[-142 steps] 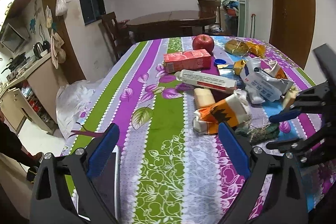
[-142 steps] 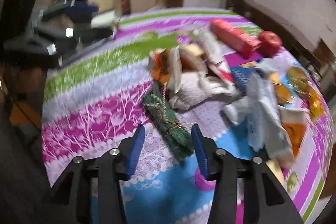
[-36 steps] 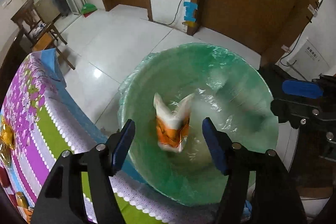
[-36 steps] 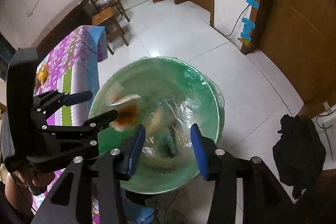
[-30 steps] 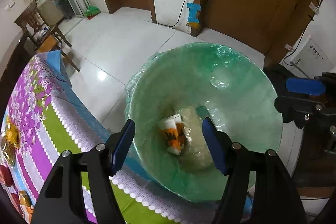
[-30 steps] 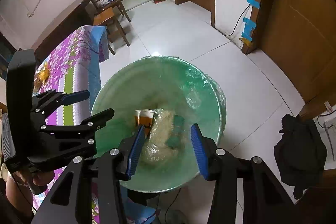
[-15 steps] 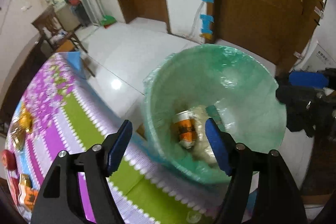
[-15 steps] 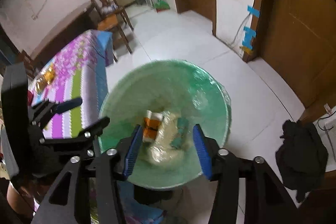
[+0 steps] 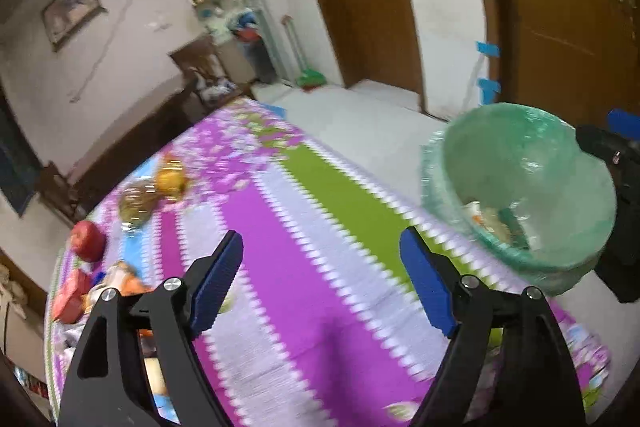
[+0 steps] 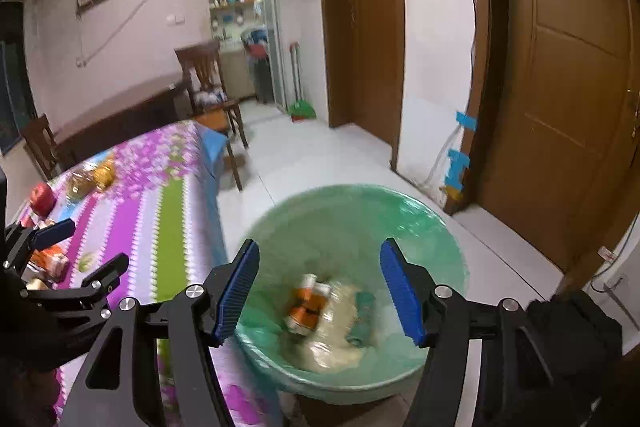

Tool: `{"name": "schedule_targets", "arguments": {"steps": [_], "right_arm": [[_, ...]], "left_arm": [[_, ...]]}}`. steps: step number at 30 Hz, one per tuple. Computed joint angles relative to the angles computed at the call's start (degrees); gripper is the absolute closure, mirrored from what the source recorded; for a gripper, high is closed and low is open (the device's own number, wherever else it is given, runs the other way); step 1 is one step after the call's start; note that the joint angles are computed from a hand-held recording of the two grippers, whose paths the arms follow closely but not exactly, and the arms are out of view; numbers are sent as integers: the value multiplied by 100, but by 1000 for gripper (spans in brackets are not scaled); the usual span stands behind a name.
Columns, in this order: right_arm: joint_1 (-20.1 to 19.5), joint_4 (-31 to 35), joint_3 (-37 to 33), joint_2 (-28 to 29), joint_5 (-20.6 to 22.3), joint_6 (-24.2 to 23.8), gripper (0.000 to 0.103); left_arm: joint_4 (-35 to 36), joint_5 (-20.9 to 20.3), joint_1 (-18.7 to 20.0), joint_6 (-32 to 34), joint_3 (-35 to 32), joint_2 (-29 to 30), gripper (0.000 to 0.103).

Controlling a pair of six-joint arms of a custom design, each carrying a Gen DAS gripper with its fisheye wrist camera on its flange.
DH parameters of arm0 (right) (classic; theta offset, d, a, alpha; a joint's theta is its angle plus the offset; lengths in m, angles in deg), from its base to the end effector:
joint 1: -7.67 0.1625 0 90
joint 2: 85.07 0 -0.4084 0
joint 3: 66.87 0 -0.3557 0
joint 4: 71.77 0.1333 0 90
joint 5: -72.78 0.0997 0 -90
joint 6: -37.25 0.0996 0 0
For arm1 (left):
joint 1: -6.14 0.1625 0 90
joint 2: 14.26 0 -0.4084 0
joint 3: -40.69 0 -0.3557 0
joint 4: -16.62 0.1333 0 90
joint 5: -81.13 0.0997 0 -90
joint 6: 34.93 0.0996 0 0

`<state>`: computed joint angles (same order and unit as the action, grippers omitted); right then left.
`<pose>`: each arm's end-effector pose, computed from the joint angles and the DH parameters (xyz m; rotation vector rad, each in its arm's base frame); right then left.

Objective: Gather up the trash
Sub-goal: 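Move both open grippers back over the table, then grasp the yellow sponge with the left gripper and lift it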

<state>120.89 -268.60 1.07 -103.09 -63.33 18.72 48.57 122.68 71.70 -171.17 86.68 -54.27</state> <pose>0.3442 -0.6463 0.0625 0.2985 -2.1550 1.1848 -0.0828 -0.6845 0.2688 0.7739 1.9443 -0.8299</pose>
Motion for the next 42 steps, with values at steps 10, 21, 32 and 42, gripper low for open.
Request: {"name": "schedule_targets", "arguments": {"steps": [10, 21, 32, 42], "right_arm": [[495, -251, -700, 649, 331, -455, 33], [790, -119, -1519, 1301, 535, -627, 33], [1004, 1400, -2623, 2063, 1392, -535, 33], [1213, 3440, -4016, 2816, 2478, -257, 39]], "left_arm": [[-1634, 13, 106, 545, 1667, -1307, 20], [-2122, -102, 419, 250, 2227, -2192, 19], [-2001, -309, 966, -249, 2319, -2929, 19], [-111, 64, 1800, -1429, 923, -2767, 20]]}}
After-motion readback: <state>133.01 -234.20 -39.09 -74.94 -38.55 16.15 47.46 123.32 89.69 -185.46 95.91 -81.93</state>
